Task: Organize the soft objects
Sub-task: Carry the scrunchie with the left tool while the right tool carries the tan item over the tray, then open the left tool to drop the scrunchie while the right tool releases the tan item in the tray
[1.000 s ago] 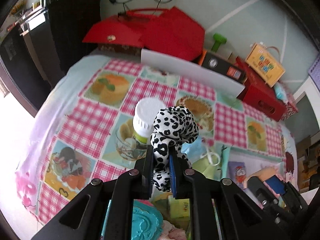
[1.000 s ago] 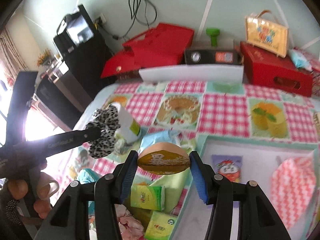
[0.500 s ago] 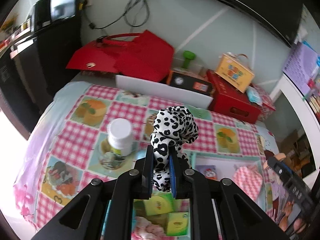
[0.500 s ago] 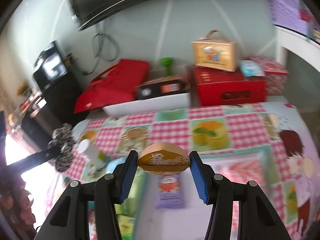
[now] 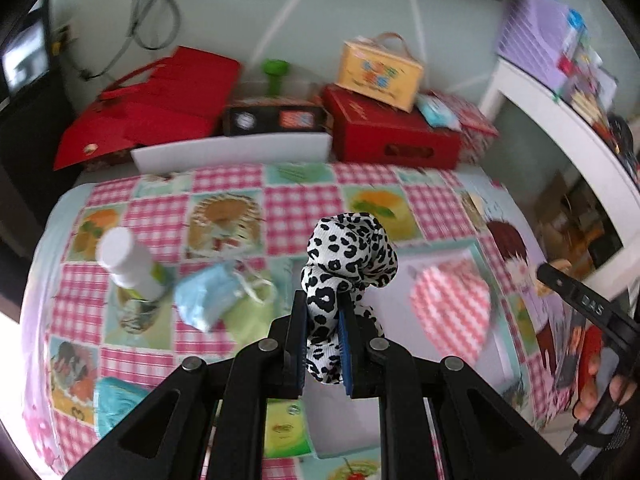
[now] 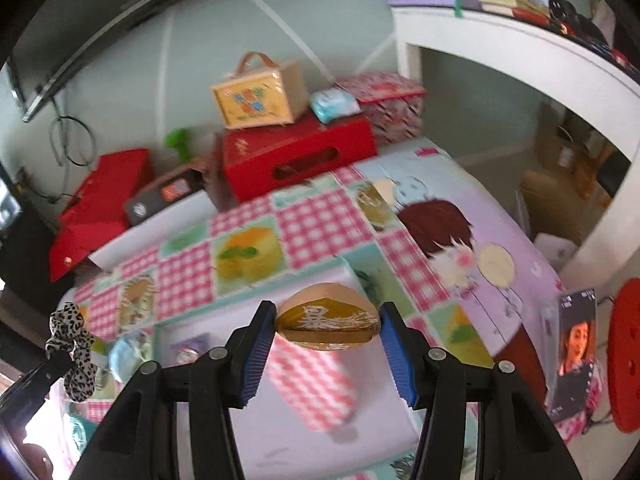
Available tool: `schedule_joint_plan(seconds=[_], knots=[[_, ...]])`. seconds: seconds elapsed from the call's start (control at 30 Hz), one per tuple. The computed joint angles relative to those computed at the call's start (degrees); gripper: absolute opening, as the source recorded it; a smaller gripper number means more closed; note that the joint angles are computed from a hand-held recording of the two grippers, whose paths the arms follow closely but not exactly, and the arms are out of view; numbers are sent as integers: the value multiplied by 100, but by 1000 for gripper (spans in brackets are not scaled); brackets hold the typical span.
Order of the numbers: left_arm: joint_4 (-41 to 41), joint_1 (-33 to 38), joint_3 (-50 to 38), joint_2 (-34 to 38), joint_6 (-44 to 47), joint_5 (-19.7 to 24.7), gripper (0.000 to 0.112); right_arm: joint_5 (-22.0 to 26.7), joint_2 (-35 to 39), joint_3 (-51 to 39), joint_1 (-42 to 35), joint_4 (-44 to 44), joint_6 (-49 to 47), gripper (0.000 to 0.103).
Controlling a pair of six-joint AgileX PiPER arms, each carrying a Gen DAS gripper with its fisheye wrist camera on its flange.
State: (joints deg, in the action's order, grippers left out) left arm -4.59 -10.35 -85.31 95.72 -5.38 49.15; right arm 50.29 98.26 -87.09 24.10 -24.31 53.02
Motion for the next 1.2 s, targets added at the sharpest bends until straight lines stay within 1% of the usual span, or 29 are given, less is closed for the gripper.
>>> schedule_joint_plan(seconds=[0.1, 0.23, 0.33, 0.47, 0.57, 0.63, 0.97, 1.0, 1.03, 1.07, 1.1, 1.13, 1.2], knots=[[182, -313, -13, 186, -110, 46, 14, 60, 63, 86, -60, 112, -58, 56], [161, -572, -32, 469, -73, 152, 14, 103, 220, 240, -148, 493, -362, 56], [178, -746, -45, 736, -106, 235, 14, 232, 371, 259, -124, 564, -463, 56], [76, -814, -24, 1021, -102, 334, 14, 321, 564, 383, -114, 855, -760, 56], [-51, -789, 26, 1166, -82, 397, 14, 503, 719, 369, -32, 845, -842, 56], [-191, -731, 44, 1246, -52, 454, 14, 534, 753, 402, 8, 902, -925, 56], [-158, -707, -124, 1454, -208, 664, 16, 721, 1086, 218, 33, 1117, -1233, 57], [-163, -693, -156, 1459, -219, 694, 18, 738, 1098, 203, 44, 1111, -1234, 57], [-157, -691, -235, 1510, -235, 727, 23, 735, 1107, 196, 45, 1107, -1242, 58], [-155, -673, -230, 1489, -245, 733, 27, 739, 1104, 189, 50, 1106, -1239, 62], [-148, -653, -198, 1431, -251, 715, 35, 749, 1093, 181, 63, 1090, -1218, 66], [-137, -644, -142, 1351, -254, 668, 44, 737, 1103, 159, 36, 1072, -1244, 66], [-125, -625, -119, 1218, -274, 596, 52, 759, 1079, 86, 69, 999, -1221, 68]])
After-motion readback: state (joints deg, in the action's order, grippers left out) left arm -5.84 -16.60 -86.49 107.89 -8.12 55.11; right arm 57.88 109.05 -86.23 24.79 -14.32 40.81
